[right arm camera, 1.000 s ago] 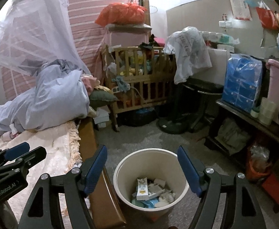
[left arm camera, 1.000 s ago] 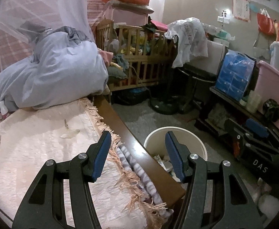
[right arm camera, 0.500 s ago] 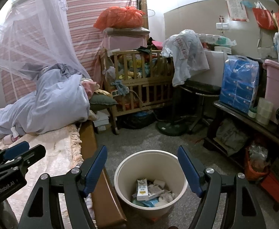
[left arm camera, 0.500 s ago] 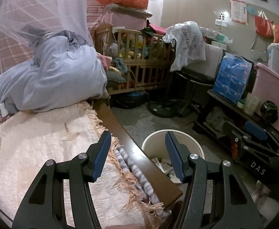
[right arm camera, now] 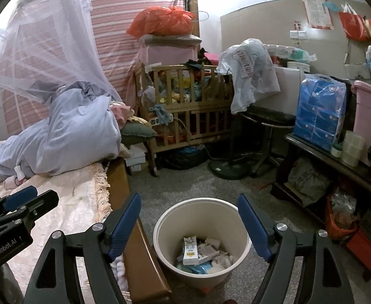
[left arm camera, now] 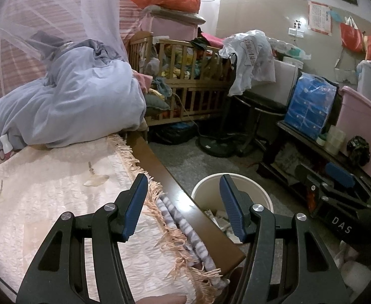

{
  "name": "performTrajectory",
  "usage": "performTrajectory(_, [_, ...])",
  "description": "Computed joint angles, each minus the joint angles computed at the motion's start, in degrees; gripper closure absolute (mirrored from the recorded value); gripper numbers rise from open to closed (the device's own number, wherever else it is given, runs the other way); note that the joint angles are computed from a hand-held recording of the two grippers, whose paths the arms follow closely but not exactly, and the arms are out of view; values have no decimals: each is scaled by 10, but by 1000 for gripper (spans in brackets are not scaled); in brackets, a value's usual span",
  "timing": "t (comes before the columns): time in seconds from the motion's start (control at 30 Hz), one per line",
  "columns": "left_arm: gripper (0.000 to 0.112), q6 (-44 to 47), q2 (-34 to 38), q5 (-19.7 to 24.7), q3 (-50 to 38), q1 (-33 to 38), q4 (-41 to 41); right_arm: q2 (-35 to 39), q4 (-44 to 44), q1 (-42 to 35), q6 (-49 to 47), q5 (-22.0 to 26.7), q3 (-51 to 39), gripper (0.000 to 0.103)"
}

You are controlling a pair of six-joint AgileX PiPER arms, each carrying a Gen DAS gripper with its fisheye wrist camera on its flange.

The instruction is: Collect trash

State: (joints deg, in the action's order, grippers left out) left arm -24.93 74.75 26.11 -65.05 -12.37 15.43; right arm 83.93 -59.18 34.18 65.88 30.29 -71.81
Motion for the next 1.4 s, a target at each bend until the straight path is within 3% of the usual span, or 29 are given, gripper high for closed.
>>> performTrajectory(1.4, [55, -16, -1, 5, 2, -17, 14, 20, 43, -10, -35, -6, -11, 24])
